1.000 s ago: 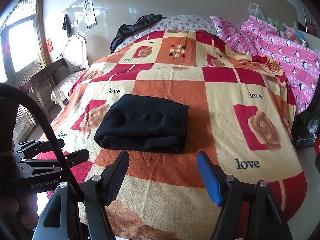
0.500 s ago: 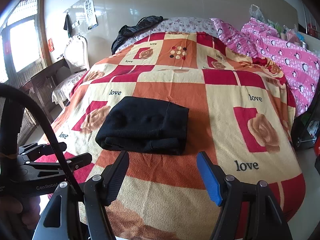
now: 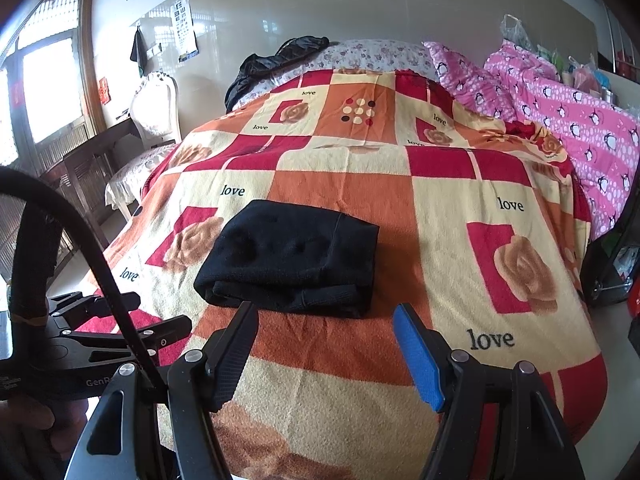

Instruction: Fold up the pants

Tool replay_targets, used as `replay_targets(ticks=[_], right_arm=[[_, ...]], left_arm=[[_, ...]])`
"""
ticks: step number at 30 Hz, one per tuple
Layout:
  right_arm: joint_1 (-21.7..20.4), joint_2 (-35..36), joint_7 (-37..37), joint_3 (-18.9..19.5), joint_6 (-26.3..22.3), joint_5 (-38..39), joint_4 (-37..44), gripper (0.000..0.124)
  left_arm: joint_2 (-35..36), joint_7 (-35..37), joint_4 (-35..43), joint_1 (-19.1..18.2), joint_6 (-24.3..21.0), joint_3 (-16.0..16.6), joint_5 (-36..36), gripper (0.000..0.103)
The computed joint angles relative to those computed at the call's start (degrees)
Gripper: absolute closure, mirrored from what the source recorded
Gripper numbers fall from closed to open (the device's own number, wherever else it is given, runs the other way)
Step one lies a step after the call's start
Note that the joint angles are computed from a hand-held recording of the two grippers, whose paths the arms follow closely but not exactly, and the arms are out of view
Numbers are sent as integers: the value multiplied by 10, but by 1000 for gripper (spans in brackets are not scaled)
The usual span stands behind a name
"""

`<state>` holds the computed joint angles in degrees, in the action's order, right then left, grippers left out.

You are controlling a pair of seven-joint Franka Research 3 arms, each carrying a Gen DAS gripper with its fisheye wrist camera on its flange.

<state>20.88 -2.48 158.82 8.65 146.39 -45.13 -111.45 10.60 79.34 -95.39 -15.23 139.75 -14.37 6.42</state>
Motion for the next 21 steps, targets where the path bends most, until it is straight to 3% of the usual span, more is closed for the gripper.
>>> replay_targets(ticks=[21], right_arm=[[0,1,-12,0,-5,0,8,56]], left_arm=[[6,6,5,1,-7,-1,-2,24]])
